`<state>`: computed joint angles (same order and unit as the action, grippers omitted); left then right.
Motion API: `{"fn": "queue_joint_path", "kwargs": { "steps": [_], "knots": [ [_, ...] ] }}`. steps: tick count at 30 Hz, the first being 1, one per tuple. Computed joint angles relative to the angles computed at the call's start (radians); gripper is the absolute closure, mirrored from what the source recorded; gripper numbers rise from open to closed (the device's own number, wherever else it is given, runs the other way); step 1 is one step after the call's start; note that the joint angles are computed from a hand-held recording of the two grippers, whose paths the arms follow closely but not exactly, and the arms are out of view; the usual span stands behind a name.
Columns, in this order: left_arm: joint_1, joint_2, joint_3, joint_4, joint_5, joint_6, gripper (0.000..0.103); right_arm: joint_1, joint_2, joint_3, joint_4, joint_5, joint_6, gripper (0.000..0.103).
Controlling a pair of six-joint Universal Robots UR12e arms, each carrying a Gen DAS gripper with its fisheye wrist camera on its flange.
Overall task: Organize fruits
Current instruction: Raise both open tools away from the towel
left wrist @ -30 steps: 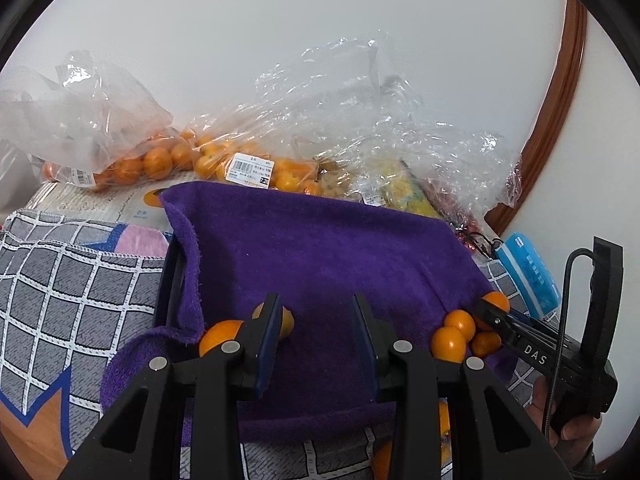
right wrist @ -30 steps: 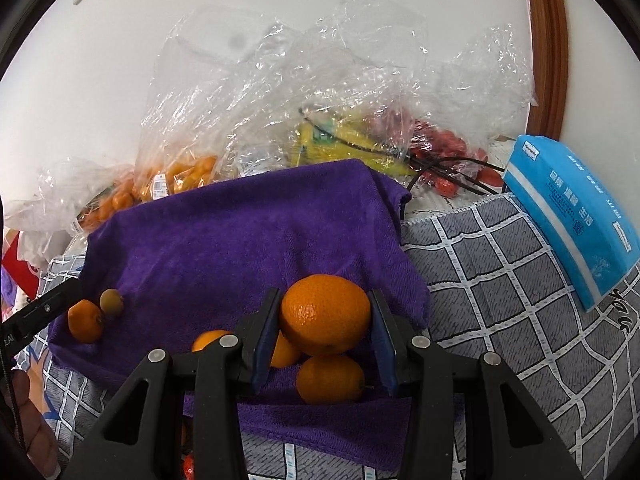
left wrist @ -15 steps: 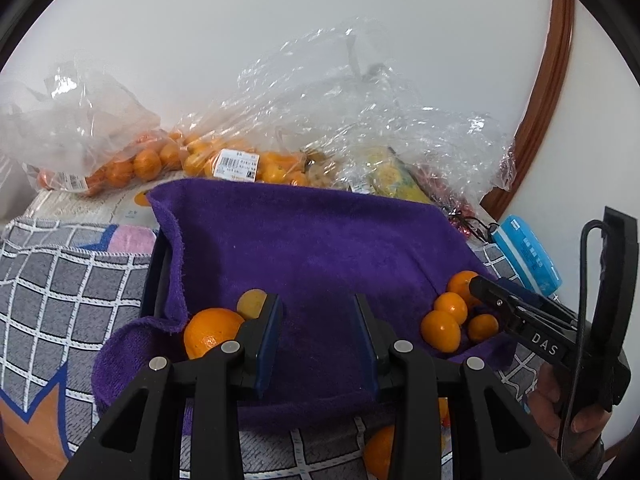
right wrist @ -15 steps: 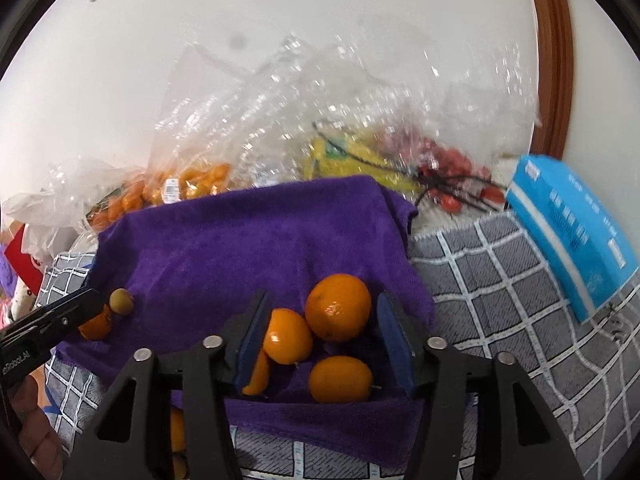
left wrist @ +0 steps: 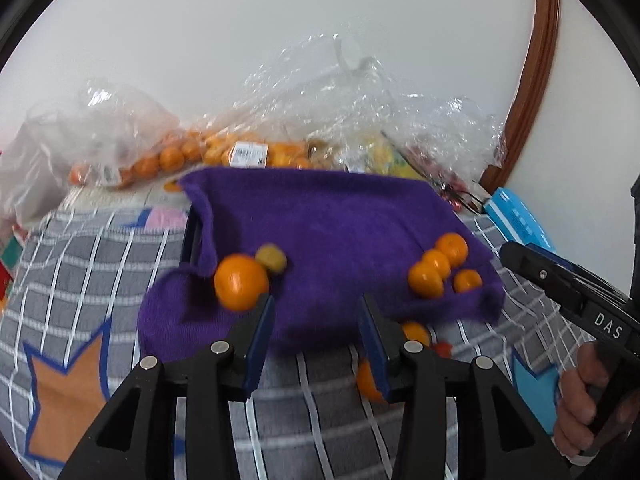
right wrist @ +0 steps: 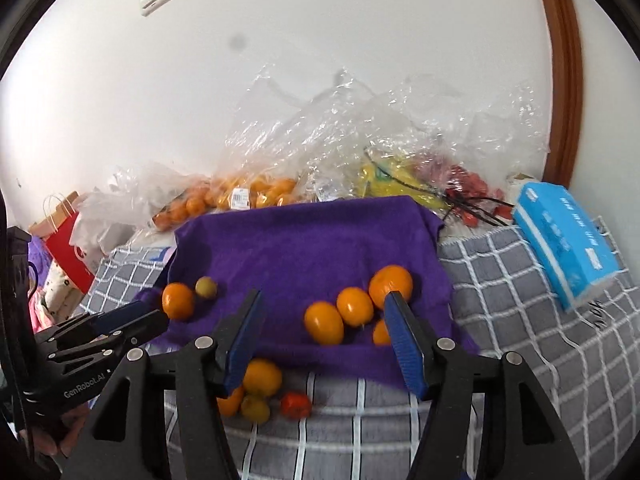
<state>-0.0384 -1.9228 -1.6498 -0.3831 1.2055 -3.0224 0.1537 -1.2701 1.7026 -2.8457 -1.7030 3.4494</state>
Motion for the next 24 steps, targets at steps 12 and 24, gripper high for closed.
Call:
{"fn": "queue_joint_path", "kwargs": {
  "steps": [12, 24],
  "knots": [
    [0.029, 0.089, -0.125, 0.064, 0.027, 0.030, 0.062, 0.034, -0.097, 0.097, -0.003, -0.024, 0.020, 0.041],
    [0.051, 0.126, -0.173, 0.040, -0.023, 0.045, 0.062, 0.094, -0.128, 0.165, -0.137, -0.121, -0.023, 0.041]
  ]
}}
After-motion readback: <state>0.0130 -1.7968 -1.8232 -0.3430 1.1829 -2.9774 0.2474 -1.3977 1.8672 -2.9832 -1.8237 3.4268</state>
